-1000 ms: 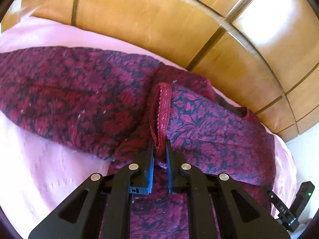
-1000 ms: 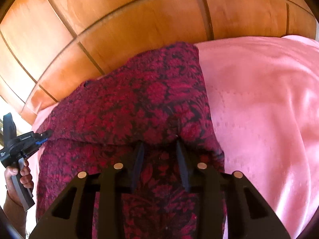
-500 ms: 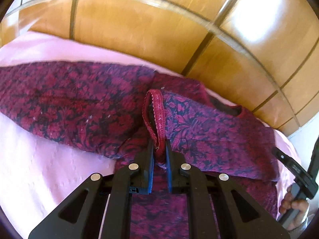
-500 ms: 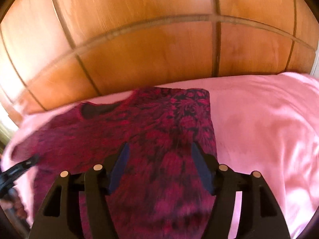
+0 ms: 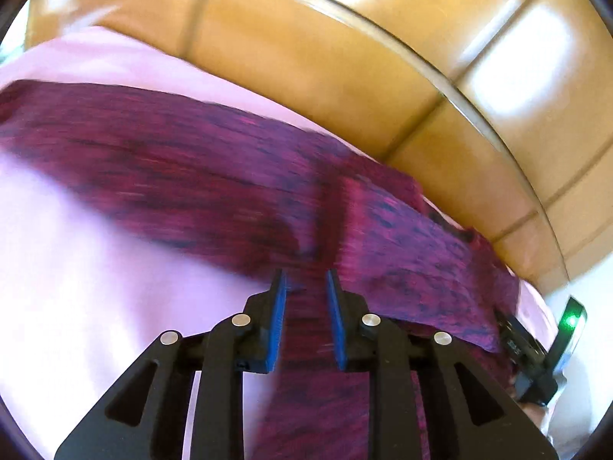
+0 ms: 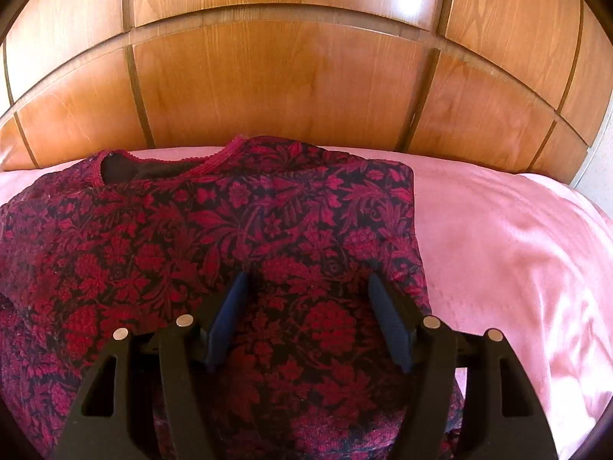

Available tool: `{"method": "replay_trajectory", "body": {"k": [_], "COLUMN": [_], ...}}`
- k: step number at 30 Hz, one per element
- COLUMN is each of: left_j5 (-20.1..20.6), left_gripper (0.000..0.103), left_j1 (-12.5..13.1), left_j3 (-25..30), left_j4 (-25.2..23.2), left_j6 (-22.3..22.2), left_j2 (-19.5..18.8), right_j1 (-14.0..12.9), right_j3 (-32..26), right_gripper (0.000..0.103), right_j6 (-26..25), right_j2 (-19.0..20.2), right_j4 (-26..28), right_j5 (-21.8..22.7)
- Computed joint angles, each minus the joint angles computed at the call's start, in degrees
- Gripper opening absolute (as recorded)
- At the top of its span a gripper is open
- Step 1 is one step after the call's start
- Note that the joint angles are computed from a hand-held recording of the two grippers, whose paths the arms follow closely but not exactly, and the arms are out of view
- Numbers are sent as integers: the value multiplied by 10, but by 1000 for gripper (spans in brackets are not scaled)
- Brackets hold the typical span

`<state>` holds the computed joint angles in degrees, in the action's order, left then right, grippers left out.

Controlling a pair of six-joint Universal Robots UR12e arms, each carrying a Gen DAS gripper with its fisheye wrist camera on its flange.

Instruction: Fold small clothes

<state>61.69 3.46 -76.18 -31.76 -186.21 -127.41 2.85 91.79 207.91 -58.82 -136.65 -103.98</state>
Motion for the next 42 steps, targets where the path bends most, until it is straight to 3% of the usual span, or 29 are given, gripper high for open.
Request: {"method": "replay_trajectory", "body": {"k": [2, 5, 9, 12, 14, 20, 23, 25, 27, 30, 33, 37, 42], "left_j5": [-6, -4, -23, -7, 1, -25, -9, 11, 30, 53, 30, -6, -51], "left_gripper": [21, 21, 21, 21, 21, 21, 21, 21, 12, 10, 10, 10, 10], "left_j1": [15, 45, 87, 104, 111, 120, 118, 112, 109, 99, 91, 68, 22], "left_j3": [-7, -10, -14, -1, 13, 52, 72, 84, 92, 83, 65, 33, 6], "left_j4": [-4, -14, 39, 62, 57, 60, 58, 42, 32, 53, 97, 146, 142], "left_j6": [-18, -82, -200, -251, -277, -332, -355, -331, -290, -241, -210, -129, 0], "left_j2": [6, 6, -5, -17, -27, -60, -75, -78, -77, -63, -46, -17, 6], "right_j1": [3, 3, 0, 0, -2, -2, 0, 0, 0, 1, 1, 2, 2], "right_j3": [3, 4, 8, 7, 8, 9, 7, 7, 6, 6, 6, 4, 3], "right_gripper": [69, 71, 74, 76, 76, 76, 76, 76, 76, 76, 76, 76, 76], "right_j6": [4, 8, 11, 11, 13, 10, 8, 8, 8, 8, 7, 6, 5], "right_j2": [-4, -7, -8, -7, -8, -8, -6, -6, -6, -6, -6, -5, -4], "right_j4": [1, 1, -5, -3, -6, -6, -4, -4, -5, -4, -4, -3, -4], "right_j5": [-4, -3, 5, 6, 11, 7, 3, 2, 1, 0, 0, -2, -2]}}
